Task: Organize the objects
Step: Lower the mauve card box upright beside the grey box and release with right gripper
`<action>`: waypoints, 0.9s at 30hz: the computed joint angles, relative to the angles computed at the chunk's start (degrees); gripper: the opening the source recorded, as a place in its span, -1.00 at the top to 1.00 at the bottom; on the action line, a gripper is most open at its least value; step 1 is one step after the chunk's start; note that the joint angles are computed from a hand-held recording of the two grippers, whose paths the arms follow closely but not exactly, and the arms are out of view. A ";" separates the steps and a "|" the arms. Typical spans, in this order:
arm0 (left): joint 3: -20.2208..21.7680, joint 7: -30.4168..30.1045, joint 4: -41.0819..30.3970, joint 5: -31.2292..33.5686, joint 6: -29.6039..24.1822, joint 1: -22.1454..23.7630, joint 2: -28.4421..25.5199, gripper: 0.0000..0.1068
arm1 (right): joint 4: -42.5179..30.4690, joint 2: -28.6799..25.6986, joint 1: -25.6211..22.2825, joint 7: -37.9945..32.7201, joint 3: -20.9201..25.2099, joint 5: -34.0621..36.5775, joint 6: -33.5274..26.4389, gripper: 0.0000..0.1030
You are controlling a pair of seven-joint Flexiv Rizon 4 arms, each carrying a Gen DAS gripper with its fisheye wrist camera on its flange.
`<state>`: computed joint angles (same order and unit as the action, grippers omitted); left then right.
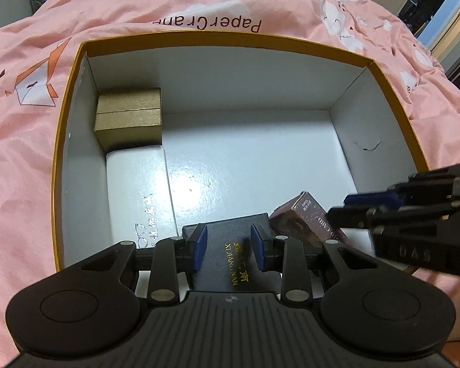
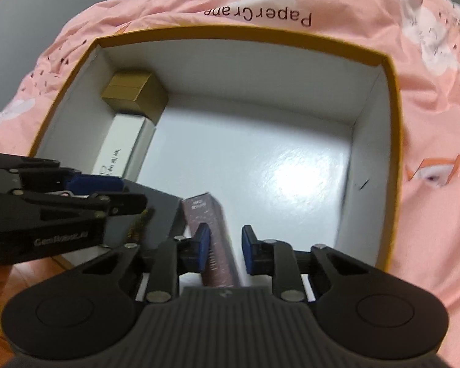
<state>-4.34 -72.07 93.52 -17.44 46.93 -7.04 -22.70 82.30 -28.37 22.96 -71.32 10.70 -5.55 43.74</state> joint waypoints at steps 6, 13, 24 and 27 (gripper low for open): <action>-0.74 1.08 1.39 -2.31 2.33 0.55 0.11 0.36 | -0.92 0.01 -1.18 -5.27 2.41 4.36 0.56 0.58; -0.87 2.39 2.58 -2.96 4.34 0.74 0.61 0.36 | 0.41 -0.71 1.82 -5.65 0.13 -2.07 -0.12 0.53; -1.59 4.72 3.03 -5.76 4.79 1.34 0.20 0.37 | -7.72 -4.18 -1.77 0.78 0.04 4.93 -9.47 0.46; -1.57 4.77 2.78 -5.98 4.60 1.33 -0.01 0.37 | -8.92 -4.94 -1.14 3.61 -0.52 4.98 -11.35 0.40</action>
<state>-5.90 -67.31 96.30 -23.42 51.52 -5.71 -22.72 73.38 -33.31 21.82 -67.71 10.18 -0.57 32.39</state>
